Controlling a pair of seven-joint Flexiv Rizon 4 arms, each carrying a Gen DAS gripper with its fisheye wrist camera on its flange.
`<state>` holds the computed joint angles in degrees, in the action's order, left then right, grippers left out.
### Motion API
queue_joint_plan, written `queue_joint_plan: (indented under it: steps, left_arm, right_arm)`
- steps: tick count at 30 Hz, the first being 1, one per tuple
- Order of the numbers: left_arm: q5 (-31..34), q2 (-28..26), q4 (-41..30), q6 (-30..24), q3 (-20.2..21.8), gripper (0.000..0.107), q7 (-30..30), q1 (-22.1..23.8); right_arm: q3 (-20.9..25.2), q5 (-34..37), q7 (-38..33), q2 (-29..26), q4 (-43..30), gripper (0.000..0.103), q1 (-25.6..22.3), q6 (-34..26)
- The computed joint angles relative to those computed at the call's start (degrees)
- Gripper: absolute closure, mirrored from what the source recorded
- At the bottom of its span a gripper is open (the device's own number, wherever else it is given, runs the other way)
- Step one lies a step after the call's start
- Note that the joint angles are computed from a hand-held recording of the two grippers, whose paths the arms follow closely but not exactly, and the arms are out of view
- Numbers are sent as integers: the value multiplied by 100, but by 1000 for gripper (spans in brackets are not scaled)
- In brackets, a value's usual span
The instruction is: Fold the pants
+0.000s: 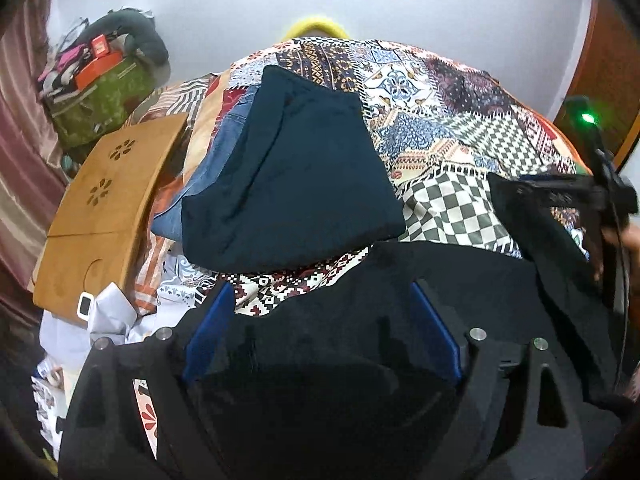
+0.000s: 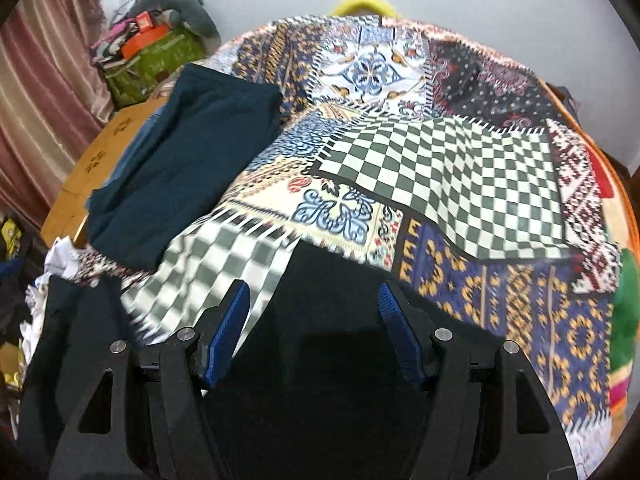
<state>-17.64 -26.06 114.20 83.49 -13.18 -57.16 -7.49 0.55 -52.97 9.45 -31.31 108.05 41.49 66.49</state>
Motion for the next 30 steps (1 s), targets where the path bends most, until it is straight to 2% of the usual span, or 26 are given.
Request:
queue_joint_plan:
  steps: [1,3,5,7,9,11,13,16,19,24,30]
  left_arm:
    - [37,-16,-14,-7,30,19,0,-33]
    - [101,-35,-42,-46,97,19,-25,-97]
    - [133,-35,-49,-78,123,19,-47,-129]
    - [121,-11,-17,-90,54,19,7,-88]
    - [150,28,2,-101,81,19,3,-132]
    - [174,106,52,-103,100,19,-7,-173]
    - [102,207,159,-86,-24,19,71,-103]
    - [-50,368,329,-101,-201,15,219,-37]
    - [-83,482,434,-153,-191,14,276,-152]
    - [56,622,445,-595,42,14,159,-531]
    - [-231,907,736,-1083,-88,14,365,-753]
  right_arm:
    - [61,117,-115,-75,-67,41,-57,-14]
    - [65,261,-179,-193,-144,50,-72,-38]
    - [-190,6,197,-182,-50,54,72,175]
    - [-262,-151,364,-145,10,68,107,297]
    - [-217,-176,405,-76,73,87,114,250]
    - [-143,-189,421,50,180,92,121,154]
    - [-165,-376,647,195,283,93,162,80]
    - [-142,-937,1258,697,671,94,182,-66]
    - [90,-1320,1680,1396,1096,94,183,-597]
    - [841,-1202,1763,2677,1670,94,157,-1886]
    - [2005,-617,2038,3871,2085,94,180,-3509]
